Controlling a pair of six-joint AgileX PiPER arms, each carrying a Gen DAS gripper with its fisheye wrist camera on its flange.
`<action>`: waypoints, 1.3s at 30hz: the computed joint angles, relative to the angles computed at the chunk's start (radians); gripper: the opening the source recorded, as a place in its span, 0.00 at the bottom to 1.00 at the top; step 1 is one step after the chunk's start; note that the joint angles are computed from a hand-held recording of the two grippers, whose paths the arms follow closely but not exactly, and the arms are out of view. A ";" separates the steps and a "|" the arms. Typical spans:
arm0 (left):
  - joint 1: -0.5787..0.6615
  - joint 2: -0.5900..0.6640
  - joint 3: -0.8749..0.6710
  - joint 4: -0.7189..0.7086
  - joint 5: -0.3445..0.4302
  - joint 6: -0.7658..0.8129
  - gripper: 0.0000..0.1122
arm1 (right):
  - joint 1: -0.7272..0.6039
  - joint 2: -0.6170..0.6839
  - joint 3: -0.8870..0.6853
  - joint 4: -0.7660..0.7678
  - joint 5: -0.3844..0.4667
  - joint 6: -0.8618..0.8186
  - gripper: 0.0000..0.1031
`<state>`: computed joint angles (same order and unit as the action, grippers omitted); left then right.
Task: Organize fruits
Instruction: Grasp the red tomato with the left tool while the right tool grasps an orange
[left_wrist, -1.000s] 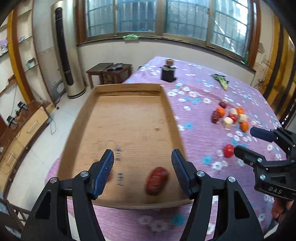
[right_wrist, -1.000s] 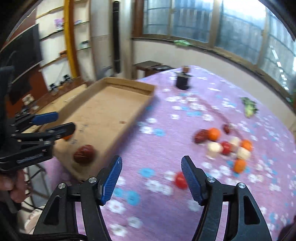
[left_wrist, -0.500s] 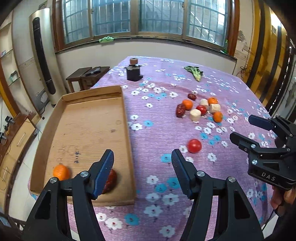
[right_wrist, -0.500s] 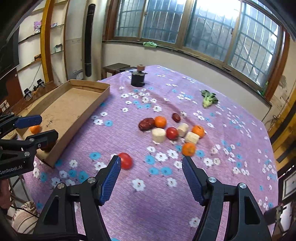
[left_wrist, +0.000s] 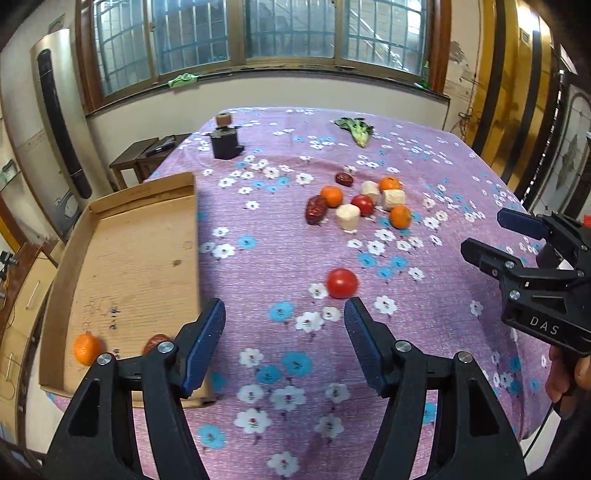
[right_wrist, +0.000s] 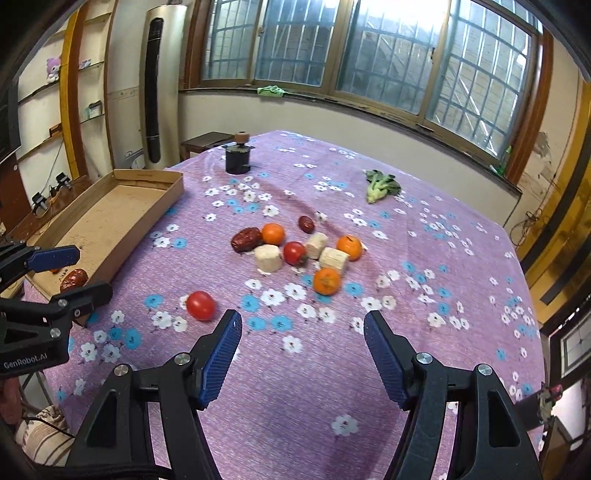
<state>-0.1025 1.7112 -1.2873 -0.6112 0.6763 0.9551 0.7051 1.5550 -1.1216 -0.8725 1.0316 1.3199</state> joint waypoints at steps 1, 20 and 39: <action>-0.012 0.002 0.001 0.007 -0.002 -0.007 0.59 | -0.002 -0.004 0.006 0.002 0.001 0.001 0.68; -0.150 0.094 -0.038 0.129 -0.030 -0.160 0.59 | -0.036 -0.007 0.047 -0.036 0.095 0.014 0.70; -0.194 0.335 -0.281 0.185 0.040 -0.262 0.59 | -0.474 0.057 0.094 0.311 -0.591 -0.309 0.54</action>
<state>-0.2964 2.0466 -1.5687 -0.4257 0.7161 0.6928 0.2314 1.6117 -1.0274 -0.5614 0.4409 1.0111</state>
